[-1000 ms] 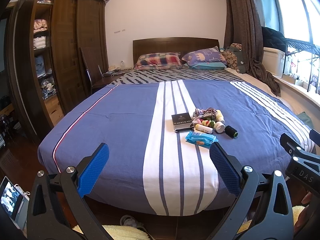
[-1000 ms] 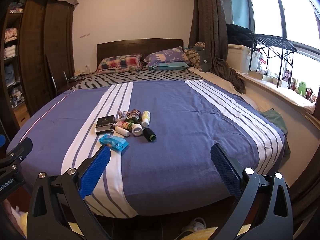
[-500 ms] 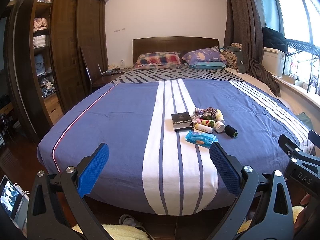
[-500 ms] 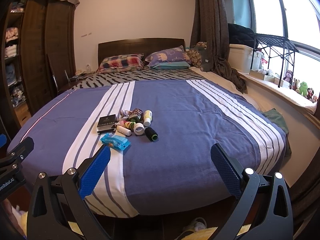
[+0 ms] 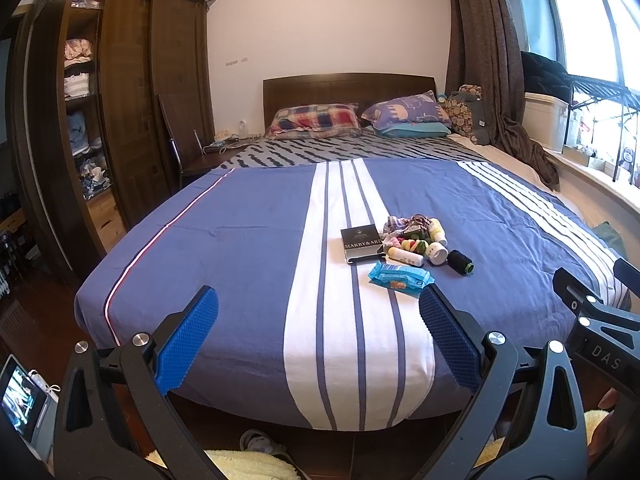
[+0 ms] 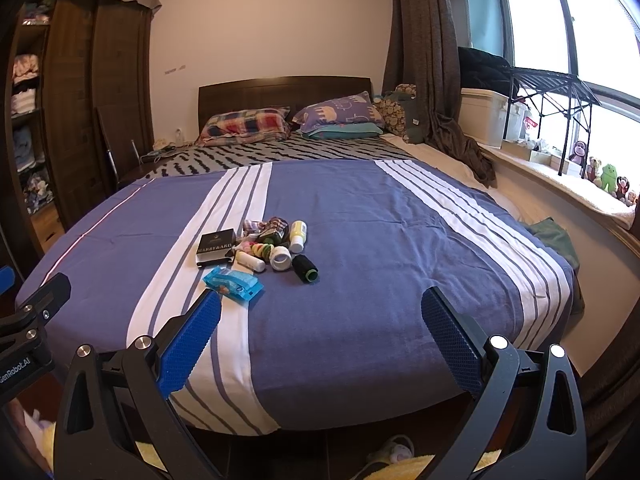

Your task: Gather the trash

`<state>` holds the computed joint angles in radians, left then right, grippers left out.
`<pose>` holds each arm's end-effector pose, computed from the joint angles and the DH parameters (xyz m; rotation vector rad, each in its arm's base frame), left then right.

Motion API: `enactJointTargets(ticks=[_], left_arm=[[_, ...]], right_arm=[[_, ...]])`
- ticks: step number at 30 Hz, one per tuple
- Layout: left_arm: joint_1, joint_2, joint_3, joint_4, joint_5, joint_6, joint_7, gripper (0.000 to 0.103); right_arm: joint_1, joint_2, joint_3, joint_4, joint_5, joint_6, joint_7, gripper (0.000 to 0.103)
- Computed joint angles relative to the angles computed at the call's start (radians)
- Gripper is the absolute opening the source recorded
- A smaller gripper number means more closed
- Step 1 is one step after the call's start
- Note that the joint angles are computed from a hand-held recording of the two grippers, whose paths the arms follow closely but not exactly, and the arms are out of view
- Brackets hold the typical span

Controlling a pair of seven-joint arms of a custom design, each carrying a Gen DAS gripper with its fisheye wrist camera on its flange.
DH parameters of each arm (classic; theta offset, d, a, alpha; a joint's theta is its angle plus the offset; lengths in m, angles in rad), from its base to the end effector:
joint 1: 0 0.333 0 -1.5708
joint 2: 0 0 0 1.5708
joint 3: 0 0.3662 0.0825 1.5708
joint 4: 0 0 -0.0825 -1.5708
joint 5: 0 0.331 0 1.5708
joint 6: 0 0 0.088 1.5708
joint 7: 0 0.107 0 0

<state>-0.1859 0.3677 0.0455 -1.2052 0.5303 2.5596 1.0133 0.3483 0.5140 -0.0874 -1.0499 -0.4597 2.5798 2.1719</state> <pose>0.6685 -0.1108 0.7393 -1.6132 1.4393 -0.7905 0.6861 0.2165 0.7132 -1.5126 1.5877 -0.9401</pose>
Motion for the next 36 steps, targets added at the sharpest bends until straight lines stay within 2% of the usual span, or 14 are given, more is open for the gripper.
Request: enactJointTargets(ticks=[18,29,33,36], left_arm=[[-0.006,0.021,0.003,0.042,0.001,-0.029,0.008,0.095],[-0.017,0.053,0.017,0.087,0.025,-0.061,0.002,0.095],[-0.013,0.066,0.02,0.102,0.024,-0.072,0.004,0.095],[-0.006,0.085,0.017,0.124,0.006,-0.086,0.016,0.095]], right_arm=[[-0.012,0.01,0.002,0.014,0.022,-0.004,-0.015,0.1],[-0.039,0.006,0.012,-0.016,0.06,0.049,-0.002,0.1],[-0.036,0.006,-0.003,-0.027,0.042,0.064,0.018,0.1],[-0.039,0.033,-0.001,0.016,0.048,0.019,0.005,0.1]])
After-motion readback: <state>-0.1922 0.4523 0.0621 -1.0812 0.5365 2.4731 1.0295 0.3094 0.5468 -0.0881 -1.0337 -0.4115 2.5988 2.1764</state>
